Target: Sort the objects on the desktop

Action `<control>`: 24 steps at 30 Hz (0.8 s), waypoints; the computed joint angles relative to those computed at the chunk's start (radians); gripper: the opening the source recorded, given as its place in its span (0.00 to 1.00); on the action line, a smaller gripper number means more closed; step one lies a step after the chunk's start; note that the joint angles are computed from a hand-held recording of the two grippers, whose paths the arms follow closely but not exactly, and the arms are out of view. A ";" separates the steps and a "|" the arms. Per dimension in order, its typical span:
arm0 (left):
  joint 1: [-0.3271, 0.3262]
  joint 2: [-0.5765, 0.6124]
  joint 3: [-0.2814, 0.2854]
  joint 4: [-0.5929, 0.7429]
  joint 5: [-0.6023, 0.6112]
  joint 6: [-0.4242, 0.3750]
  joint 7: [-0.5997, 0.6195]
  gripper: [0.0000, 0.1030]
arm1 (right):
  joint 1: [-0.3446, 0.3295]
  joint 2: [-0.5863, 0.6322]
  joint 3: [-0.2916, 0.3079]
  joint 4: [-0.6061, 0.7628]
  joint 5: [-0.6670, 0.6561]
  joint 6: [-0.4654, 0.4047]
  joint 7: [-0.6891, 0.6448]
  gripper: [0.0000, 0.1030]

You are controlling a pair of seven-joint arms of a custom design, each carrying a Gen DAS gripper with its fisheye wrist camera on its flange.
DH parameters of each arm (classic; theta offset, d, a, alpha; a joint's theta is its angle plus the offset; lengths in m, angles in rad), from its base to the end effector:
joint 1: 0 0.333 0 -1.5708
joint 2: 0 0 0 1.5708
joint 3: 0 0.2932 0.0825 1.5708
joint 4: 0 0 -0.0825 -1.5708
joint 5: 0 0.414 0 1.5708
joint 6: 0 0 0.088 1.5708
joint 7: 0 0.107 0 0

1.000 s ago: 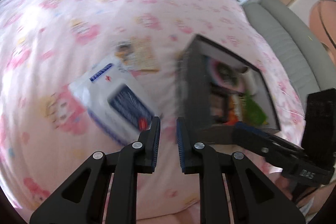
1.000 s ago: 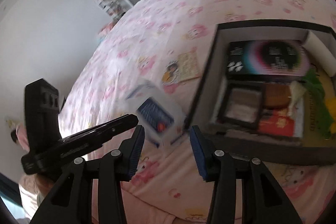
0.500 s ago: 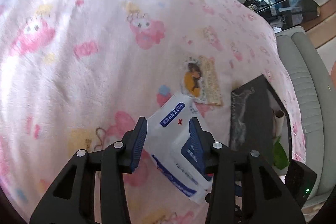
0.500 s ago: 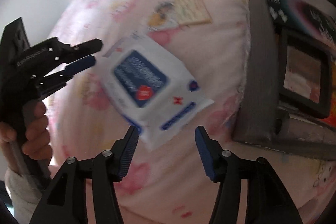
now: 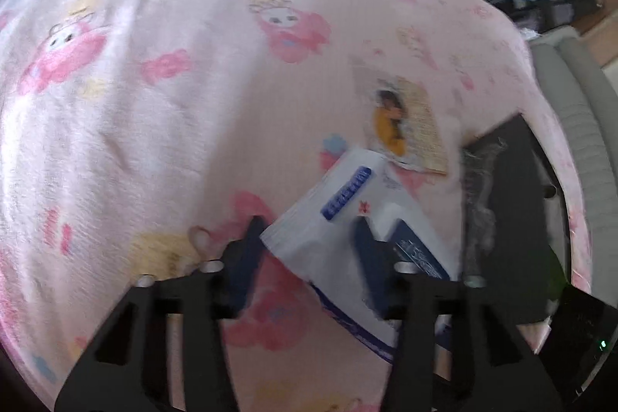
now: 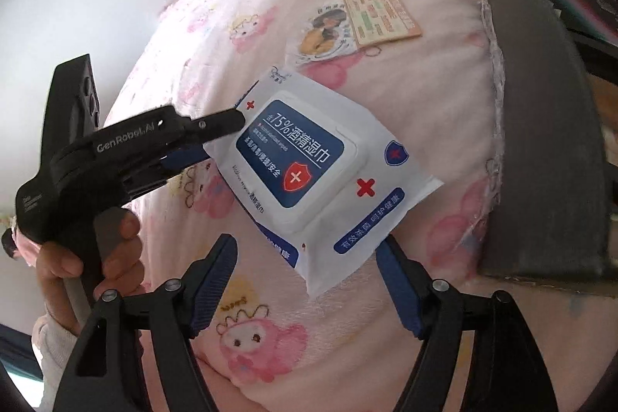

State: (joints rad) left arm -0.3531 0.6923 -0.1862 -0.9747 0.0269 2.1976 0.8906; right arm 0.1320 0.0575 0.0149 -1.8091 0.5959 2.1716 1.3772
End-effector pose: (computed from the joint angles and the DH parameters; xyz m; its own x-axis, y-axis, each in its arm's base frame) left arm 0.7128 -0.3622 0.5062 0.1171 -0.9121 0.3928 -0.9031 -0.2624 -0.3401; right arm 0.6273 0.1145 0.5099 0.1450 -0.8608 -0.4878 -0.9518 0.0132 -0.3064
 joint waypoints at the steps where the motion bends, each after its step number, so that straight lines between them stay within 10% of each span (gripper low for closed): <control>1: -0.012 -0.007 0.008 -0.003 0.021 -0.005 0.001 0.29 | 0.000 -0.007 0.000 -0.008 -0.001 0.007 -0.003 0.70; 9: 0.054 -0.226 -0.076 -0.301 -0.107 0.020 0.127 0.20 | -0.008 -0.048 -0.016 -0.043 -0.009 0.035 0.011 0.69; 24: 0.036 -0.146 -0.041 -0.223 -0.091 0.023 0.082 0.27 | -0.021 0.011 -0.007 0.002 -0.029 0.016 0.003 0.66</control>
